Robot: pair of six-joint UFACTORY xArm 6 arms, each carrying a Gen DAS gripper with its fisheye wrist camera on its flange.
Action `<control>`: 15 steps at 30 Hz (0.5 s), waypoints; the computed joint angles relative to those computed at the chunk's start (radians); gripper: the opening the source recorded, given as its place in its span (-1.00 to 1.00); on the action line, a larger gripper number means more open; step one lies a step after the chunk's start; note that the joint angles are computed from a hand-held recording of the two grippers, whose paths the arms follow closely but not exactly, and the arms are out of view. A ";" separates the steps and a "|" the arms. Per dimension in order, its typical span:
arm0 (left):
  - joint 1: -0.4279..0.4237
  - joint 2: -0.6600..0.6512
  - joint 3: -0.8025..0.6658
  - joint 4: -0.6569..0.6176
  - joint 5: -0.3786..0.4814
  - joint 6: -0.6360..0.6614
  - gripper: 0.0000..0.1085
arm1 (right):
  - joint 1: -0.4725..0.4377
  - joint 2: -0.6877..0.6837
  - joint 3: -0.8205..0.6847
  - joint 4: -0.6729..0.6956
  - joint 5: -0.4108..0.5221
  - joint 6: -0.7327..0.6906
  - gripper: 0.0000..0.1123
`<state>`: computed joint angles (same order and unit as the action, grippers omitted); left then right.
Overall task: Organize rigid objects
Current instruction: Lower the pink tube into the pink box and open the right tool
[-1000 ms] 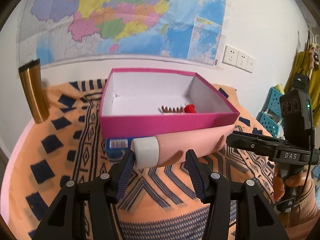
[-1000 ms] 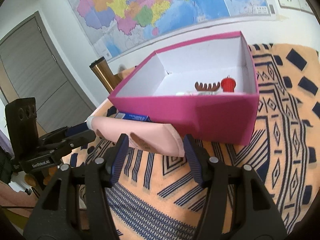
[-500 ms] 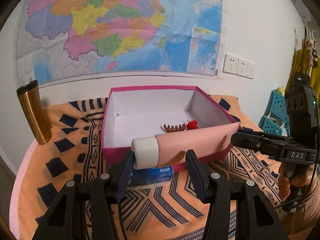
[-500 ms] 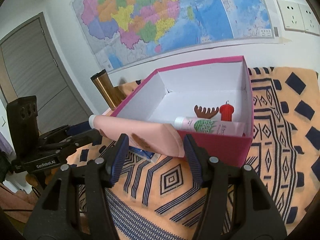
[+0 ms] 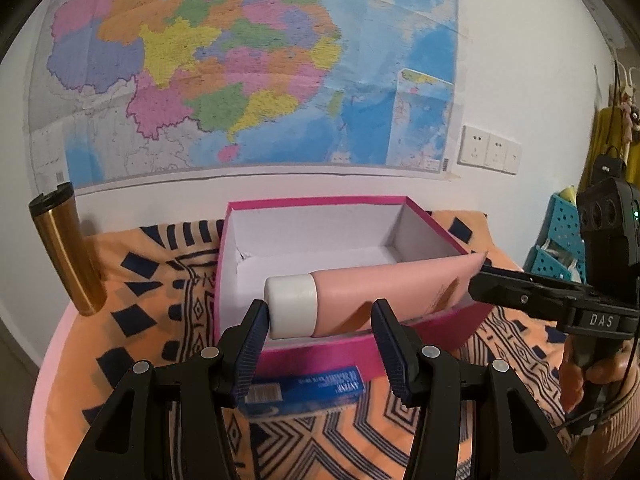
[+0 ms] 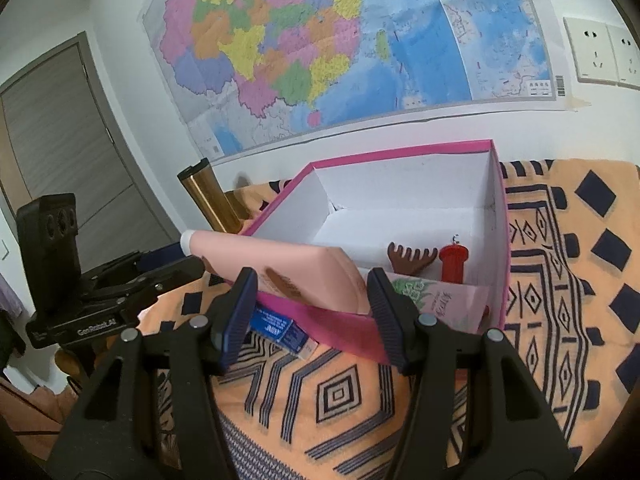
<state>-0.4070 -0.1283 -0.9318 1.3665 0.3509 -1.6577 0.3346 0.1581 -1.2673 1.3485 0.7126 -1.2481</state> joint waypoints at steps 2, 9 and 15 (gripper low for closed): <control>0.015 0.015 -0.013 -0.015 -0.008 0.007 -0.02 | 0.005 0.017 -0.020 -0.009 -0.006 0.012 0.06; 0.057 0.062 -0.038 -0.058 -0.052 0.028 -0.02 | 0.017 0.074 -0.074 -0.037 -0.014 0.050 0.06; 0.068 0.092 -0.058 -0.089 -0.056 0.058 -0.02 | 0.019 0.117 -0.108 -0.067 -0.015 0.086 0.06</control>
<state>-0.3392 -0.0364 -0.9899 1.2774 0.2945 -1.6000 0.3536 0.2749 -1.3756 1.2812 0.6979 -1.1619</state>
